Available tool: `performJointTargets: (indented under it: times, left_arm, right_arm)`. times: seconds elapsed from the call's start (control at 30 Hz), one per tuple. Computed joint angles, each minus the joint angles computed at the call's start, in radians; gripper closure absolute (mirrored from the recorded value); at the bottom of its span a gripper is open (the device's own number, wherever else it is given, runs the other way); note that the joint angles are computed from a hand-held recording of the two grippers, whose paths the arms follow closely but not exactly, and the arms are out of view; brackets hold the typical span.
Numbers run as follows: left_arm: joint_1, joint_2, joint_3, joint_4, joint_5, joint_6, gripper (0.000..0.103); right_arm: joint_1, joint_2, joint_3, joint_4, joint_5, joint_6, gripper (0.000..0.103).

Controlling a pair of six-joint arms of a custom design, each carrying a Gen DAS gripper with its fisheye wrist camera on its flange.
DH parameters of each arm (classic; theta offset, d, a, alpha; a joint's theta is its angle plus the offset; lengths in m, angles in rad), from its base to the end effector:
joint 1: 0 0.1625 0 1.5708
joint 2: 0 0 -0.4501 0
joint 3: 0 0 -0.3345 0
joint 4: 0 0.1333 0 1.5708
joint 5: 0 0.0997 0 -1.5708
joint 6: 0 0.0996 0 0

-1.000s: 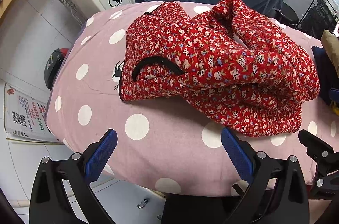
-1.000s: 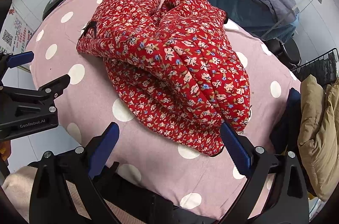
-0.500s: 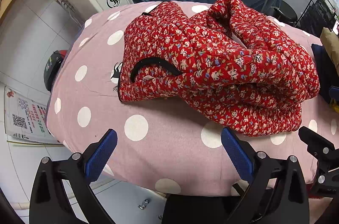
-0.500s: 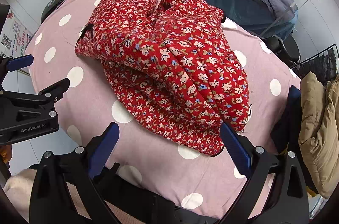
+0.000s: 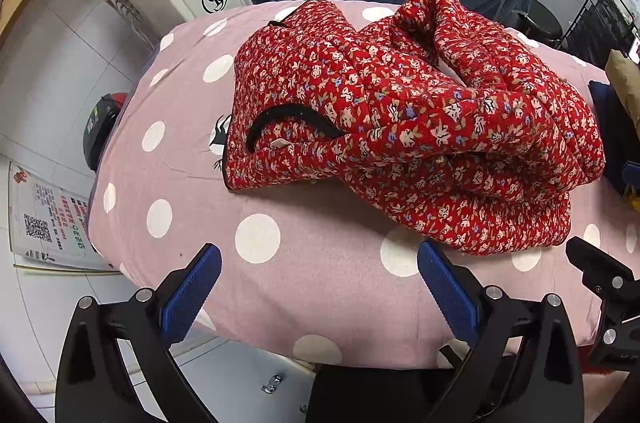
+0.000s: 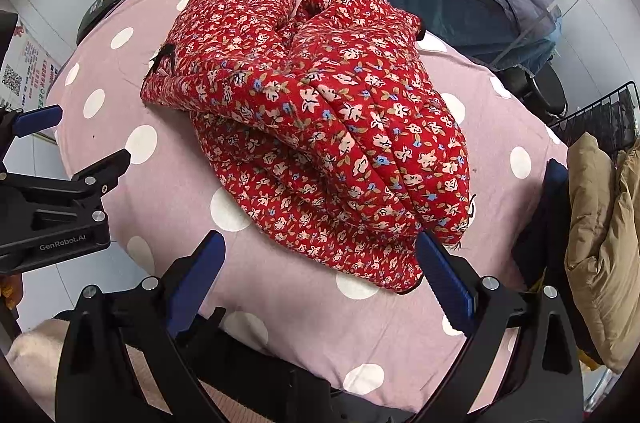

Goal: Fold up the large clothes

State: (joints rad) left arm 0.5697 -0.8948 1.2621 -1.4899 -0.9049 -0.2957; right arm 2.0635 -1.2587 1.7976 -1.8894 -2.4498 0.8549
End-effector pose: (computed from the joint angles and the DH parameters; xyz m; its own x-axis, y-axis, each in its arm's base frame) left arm -0.4420 -0.5145 0.2797 -0.4112 0.6299 -0.6589 0.6680 0.7000 0.2523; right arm 0.2905 -0.4214 0.3354 -0.6649 0.3534 0.6581 0.0611 0.9038 -0.4236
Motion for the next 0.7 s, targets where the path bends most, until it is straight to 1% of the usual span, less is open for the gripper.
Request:
performJointTargets:
  times: [0.6, 0.7]
  left_arm:
    - [0.005, 0.002, -0.004, 0.01, -0.011, -0.01, 0.007]
    - [0.012, 0.004, -0.008, 0.012, -0.026, -0.01, 0.007]
  right_arm:
    - [0.0, 0.008, -0.002, 0.01, -0.001, 0.015, 0.009]
    - [-0.001, 0.001, 0.01, -0.015, -0.003, 0.016, 0.009]
